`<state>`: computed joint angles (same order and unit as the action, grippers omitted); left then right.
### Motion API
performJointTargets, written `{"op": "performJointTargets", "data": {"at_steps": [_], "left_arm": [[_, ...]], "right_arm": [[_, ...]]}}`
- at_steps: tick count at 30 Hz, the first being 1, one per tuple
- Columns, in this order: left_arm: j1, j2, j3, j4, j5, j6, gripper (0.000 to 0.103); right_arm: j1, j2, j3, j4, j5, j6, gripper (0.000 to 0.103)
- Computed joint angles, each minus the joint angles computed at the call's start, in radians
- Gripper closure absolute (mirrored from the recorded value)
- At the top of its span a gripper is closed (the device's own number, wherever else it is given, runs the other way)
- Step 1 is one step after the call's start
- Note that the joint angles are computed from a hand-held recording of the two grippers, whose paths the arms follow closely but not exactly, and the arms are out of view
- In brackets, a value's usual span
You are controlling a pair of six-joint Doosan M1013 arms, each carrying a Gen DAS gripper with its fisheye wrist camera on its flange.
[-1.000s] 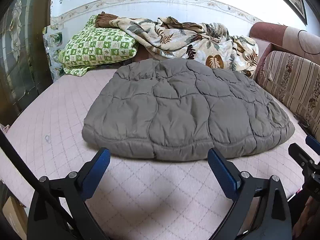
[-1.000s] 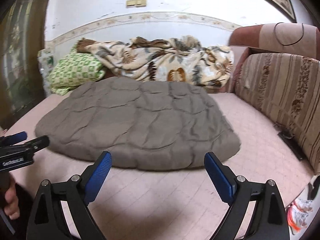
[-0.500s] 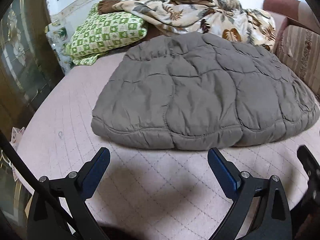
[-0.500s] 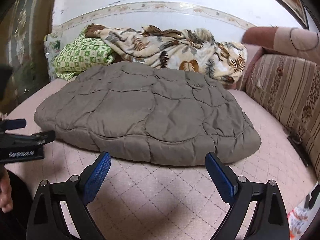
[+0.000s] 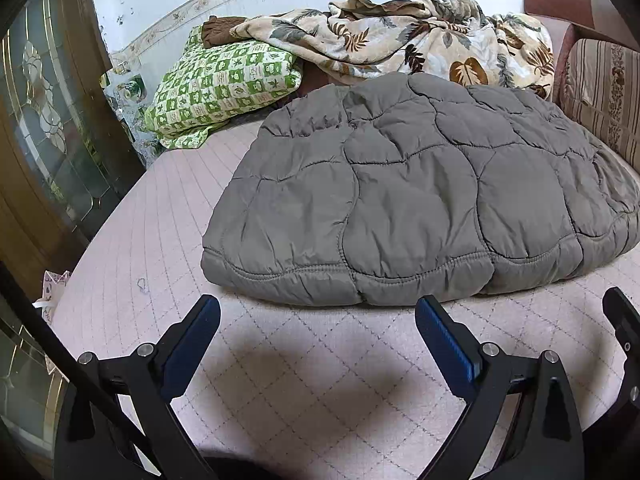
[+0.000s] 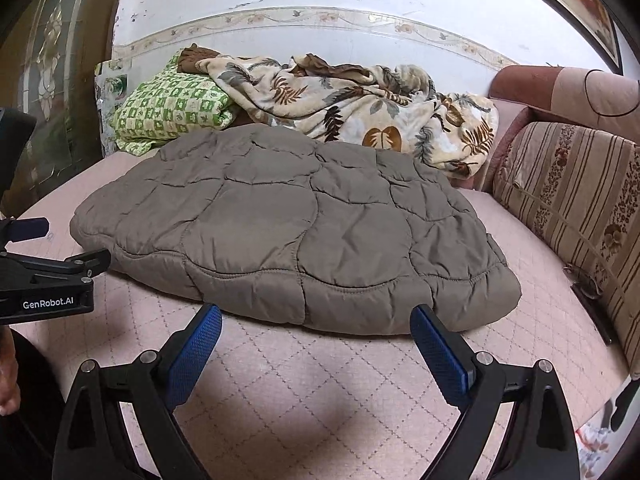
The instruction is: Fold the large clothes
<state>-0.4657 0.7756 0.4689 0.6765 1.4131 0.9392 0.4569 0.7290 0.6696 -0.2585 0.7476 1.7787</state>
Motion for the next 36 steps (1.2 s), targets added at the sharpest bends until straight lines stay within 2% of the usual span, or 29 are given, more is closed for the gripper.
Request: {"op": "performJointTargets", "data": {"at_steps": [36], "left_arm": [[-0.001, 0.002, -0.004, 0.007, 0.014, 0.006, 0.005]], "right_arm": [[0.001, 0.006, -0.012, -0.003, 0.024, 0.000, 0.006]]}}
